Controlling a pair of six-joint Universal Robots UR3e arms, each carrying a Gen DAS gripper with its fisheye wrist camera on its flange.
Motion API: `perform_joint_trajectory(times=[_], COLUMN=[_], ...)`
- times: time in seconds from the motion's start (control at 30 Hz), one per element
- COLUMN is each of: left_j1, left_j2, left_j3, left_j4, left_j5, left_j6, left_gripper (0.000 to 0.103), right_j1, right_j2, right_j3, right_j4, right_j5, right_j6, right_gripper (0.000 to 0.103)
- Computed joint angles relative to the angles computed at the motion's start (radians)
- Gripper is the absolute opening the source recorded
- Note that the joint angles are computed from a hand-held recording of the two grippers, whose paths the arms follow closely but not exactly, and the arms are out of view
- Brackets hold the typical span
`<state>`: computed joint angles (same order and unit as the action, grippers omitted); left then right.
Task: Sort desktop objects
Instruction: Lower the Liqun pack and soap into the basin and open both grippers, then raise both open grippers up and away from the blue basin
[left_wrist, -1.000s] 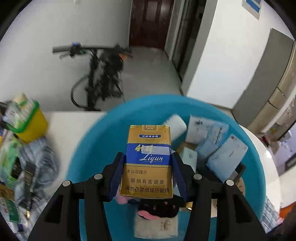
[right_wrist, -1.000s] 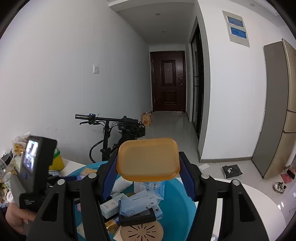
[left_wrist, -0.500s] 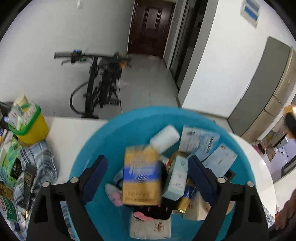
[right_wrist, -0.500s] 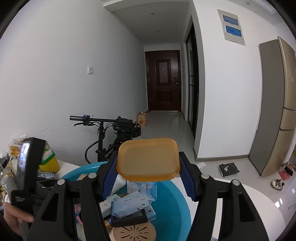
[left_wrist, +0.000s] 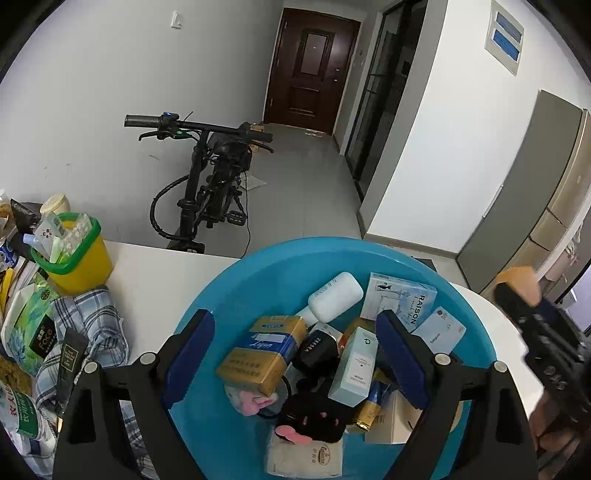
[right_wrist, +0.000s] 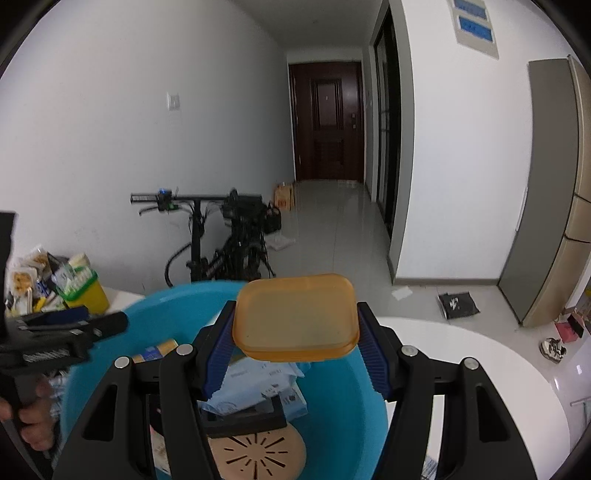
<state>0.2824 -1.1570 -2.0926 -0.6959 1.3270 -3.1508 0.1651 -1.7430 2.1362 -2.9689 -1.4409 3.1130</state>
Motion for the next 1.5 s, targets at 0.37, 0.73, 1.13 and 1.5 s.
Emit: perform_joint_trajectory(times=[0.37,0.73,1.13,1.5], left_j1=[-0.041,-0.026,-0.049,-0.226], left_j2=[-0.012,-0.002,-0.011,0.017], left_j3=[0.000,-0.003,-0.004,-0.151], left_j4=[0.015,0.007,0.028,0.505], left_j5=[0.032,0.020,0.049,0.322], left_j6=[0.001,0.007,0.015,-0.016], left_gripper=[0.091,0.091,0.091,0.091], right_j1=[-0.025,-0.038,-0.028,-0.050], right_j2=[0.037,0.020,0.022,-0.062], right_j3=[-0.012,-0.011,-0.018,0.082], right_j4=[0.055,0.075,0.083,-0.129], right_j5=[0.019,0.025,0.018,0.049], right_j6=[-0.020,-0.026,-0.041,-0.001], right_gripper=[0.061,0.071,0.071,0.098])
